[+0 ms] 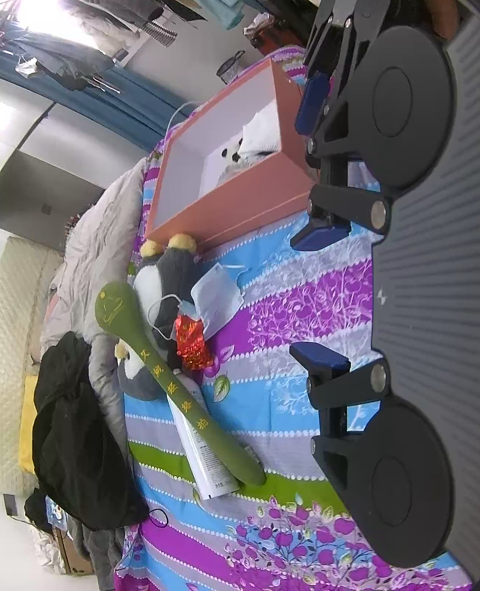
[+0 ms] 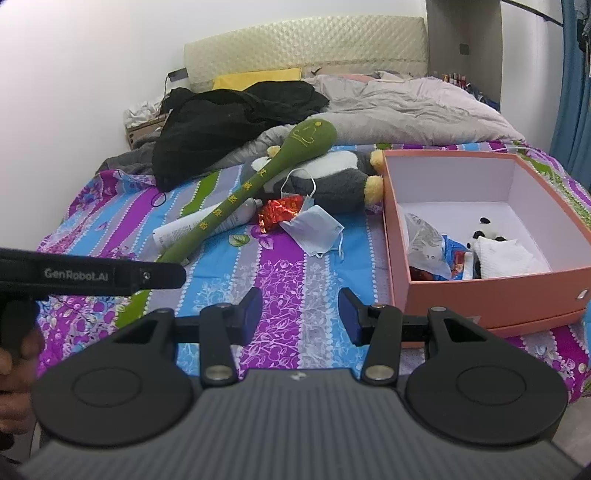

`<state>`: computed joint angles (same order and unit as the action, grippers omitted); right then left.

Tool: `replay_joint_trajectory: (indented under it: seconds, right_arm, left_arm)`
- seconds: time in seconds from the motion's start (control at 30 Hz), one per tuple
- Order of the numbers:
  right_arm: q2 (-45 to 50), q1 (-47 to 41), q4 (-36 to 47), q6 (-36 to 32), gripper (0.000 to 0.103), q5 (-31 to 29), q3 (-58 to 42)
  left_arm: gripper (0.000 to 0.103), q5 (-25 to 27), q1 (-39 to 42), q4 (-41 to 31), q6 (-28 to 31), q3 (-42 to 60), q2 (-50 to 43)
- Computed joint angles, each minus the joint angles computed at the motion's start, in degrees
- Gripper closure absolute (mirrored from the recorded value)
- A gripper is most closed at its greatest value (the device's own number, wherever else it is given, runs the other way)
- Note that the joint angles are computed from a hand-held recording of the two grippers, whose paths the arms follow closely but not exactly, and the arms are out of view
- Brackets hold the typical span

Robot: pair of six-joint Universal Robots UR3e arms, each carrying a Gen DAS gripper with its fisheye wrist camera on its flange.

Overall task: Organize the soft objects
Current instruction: 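Withdraw both grippers from the box back toward the pile, then grasp the red candy packet with the left gripper while right grasps the blue face mask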

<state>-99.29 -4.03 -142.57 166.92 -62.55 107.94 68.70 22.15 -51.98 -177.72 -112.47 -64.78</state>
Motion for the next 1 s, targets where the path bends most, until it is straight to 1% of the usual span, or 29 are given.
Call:
replay_joint_trajectory:
  seconds: [0.17, 0.37, 0.57, 0.77, 1.0]
  right_arm:
    - [6.66, 2.87, -2.22, 1.73, 0.055, -2.66, -3.71]
    - [14.66, 6.04, -3.07, 1.68, 0.055, -5.33, -9.26]
    - [24.54, 8.59, -3.88, 1.65, 0.055, -6.90, -17.37]
    - [37.16, 11.44, -4.93, 1.32, 0.055, -10.41, -29.14]
    - [54.31, 13.20, 0.06, 2.96, 0.055, -13.40, -50.61]
  left_arm:
    - [0.042, 0.64, -0.14, 2.80, 0.67, 2.31, -6.88]
    - [0.042, 1.30, -0.44, 6.44, 0.63, 5.83, -16.50]
    - [0.042, 2.06, -0.85, 11.13, -0.25, 11.80, -28.73]
    - [0.042, 2.75, -1.74, 13.37, -1.15, 22.03, -42.35]
    - [0.042, 4.17, -2.63, 12.36, -2.19, 37.63, -58.06]
